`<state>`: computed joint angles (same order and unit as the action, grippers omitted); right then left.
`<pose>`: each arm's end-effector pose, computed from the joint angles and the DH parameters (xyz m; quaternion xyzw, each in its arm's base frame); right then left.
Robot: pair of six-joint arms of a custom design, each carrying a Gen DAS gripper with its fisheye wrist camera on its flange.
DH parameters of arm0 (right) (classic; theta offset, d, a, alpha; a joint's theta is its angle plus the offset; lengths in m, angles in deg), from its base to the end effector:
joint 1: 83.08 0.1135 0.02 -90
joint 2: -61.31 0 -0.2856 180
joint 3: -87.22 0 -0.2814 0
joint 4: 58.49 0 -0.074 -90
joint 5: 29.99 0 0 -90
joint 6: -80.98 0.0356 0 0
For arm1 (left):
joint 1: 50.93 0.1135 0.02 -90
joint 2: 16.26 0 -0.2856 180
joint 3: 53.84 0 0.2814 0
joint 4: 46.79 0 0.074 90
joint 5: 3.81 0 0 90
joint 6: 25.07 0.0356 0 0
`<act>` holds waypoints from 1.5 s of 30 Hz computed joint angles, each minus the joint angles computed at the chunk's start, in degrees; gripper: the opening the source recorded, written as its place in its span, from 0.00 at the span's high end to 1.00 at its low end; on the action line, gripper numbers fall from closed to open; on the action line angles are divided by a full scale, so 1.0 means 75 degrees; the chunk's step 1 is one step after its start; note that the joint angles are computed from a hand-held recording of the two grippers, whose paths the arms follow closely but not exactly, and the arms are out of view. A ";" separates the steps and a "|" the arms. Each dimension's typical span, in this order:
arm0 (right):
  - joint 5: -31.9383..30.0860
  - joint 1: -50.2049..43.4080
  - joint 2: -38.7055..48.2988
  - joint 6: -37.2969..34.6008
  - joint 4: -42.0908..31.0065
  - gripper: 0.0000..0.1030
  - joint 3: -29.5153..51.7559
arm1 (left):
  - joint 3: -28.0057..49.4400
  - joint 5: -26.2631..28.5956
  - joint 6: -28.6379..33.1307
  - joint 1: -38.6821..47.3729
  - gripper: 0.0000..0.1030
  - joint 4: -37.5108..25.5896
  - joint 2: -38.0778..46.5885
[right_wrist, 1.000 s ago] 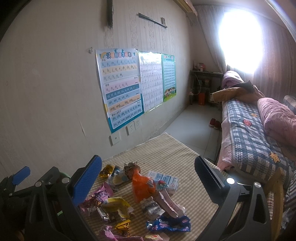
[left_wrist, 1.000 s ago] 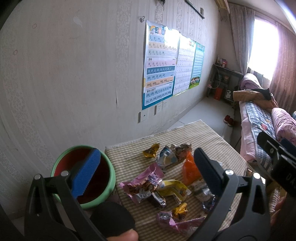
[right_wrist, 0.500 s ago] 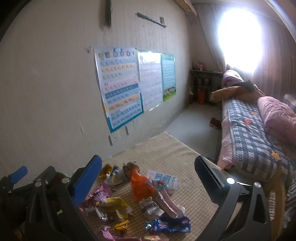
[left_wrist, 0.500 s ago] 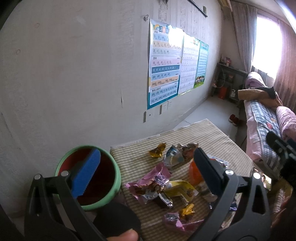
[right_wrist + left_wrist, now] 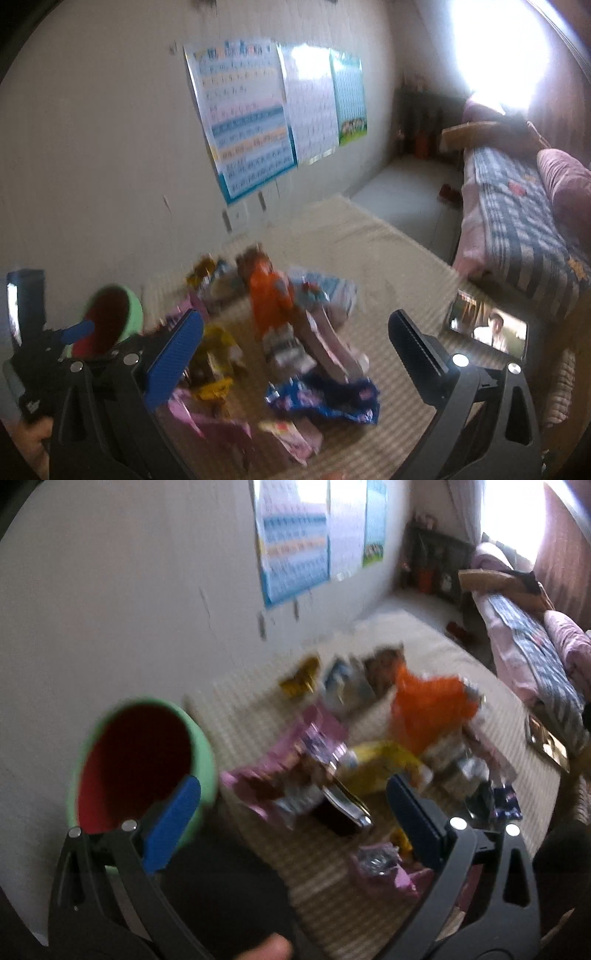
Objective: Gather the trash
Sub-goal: 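Grasp the pink wrapper with the left gripper while the right gripper grasps the orange bag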
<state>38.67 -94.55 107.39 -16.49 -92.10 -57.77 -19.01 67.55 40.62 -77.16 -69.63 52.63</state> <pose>0.1733 -0.0220 0.1898 -0.0396 0.9088 0.1062 0.4016 0.1926 -0.0822 0.1321 -0.0303 0.9466 0.0204 0.3205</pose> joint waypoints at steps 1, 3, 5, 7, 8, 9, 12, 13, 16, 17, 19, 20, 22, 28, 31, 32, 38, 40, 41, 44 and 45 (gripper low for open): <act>0.0027 0.0024 0.0088 -0.0038 0.0035 0.07 -0.0041 | 0.0075 0.0323 -0.0002 0.0122 0.07 0.0164 0.0425; 0.0076 0.0075 0.0289 -0.0093 0.0149 0.07 -0.0131 | 0.0234 0.0715 0.0011 0.0271 0.18 0.0473 0.1197; 0.0116 0.0106 0.0474 -0.0135 0.0290 0.07 -0.0221 | 0.0495 0.0823 0.0027 0.0334 0.28 0.0614 0.1985; 0.0231 0.0185 0.0736 -0.0153 0.0462 0.07 -0.0279 | 0.0589 0.0985 -0.0001 0.0347 0.38 0.0795 0.2481; 0.0325 0.0209 0.0866 -0.0151 0.0521 0.06 -0.0290 | 0.0498 0.1121 0.0010 0.0394 0.41 0.1003 0.2532; 0.0390 0.0195 0.0938 -0.0145 0.0478 0.06 -0.0257 | 0.0456 0.1161 0.0014 0.0398 0.51 0.1116 0.2510; 0.0177 -0.0050 0.1570 -0.0273 0.0532 0.06 -0.0155 | 0.0514 0.0981 0.0181 0.0250 0.81 0.1028 0.2427; 0.0145 -0.0085 0.1740 -0.0324 0.0511 0.08 -0.0110 | 0.0495 0.1044 0.0225 0.0261 0.84 0.1004 0.2331; -0.0099 -0.0210 0.2333 -0.0531 0.0442 0.15 0.0031 | 0.0496 0.1278 0.0230 0.0332 0.91 0.0915 0.2159; -0.0190 -0.0226 0.2500 -0.0565 0.0425 0.16 0.0080 | 0.0465 0.1374 0.0226 0.0381 0.91 0.0902 0.2092; -0.0314 -0.0211 0.2807 -0.0641 0.0400 0.19 0.0179 | 0.0446 0.1624 0.0228 0.0490 0.91 0.0812 0.1916; -0.0360 -0.0202 0.2889 -0.0680 0.0386 0.20 0.0211 | 0.0383 0.1881 0.0235 0.0609 0.91 0.0751 0.1703; -0.0425 -0.0125 0.2987 -0.0716 0.0405 0.21 0.0258 | 0.0217 0.2068 0.0222 0.0727 0.89 0.0675 0.1267; -0.0346 0.0175 0.3282 -0.0482 0.0688 0.21 0.0412 | 0.0032 0.2014 0.0445 0.1256 0.46 0.0398 0.0052; -0.0302 0.0366 0.3483 -0.0279 0.0901 0.21 0.0636 | 0.0252 0.1920 0.0631 0.1652 0.42 0.0597 0.0366; -0.0229 0.0472 0.3555 -0.0238 0.0969 0.21 0.0722 | 0.0346 0.1950 0.0716 0.1810 0.42 0.0718 0.0568; 0.0128 0.1034 0.4510 -0.0201 0.1376 0.21 0.1545 | 0.1345 0.2558 0.1437 0.2289 0.41 0.1042 0.2735; 0.0180 0.1088 0.4912 -0.0318 0.1490 0.21 0.1816 | 0.1497 0.2593 0.1533 0.2281 0.41 0.1127 0.3096; 0.0207 0.1114 0.5209 -0.0429 0.1515 0.21 0.2019 | 0.1601 0.2601 0.1573 0.2283 0.41 0.1140 0.3289; 0.0345 0.1237 0.6018 -0.0742 0.1439 0.21 0.2612 | 0.1744 0.2653 0.1596 0.2299 0.41 0.1209 0.3516; 0.0343 0.1269 0.6177 -0.0812 0.1406 0.21 0.2716 | 0.1802 0.2678 0.1637 0.2302 0.41 0.1205 0.3585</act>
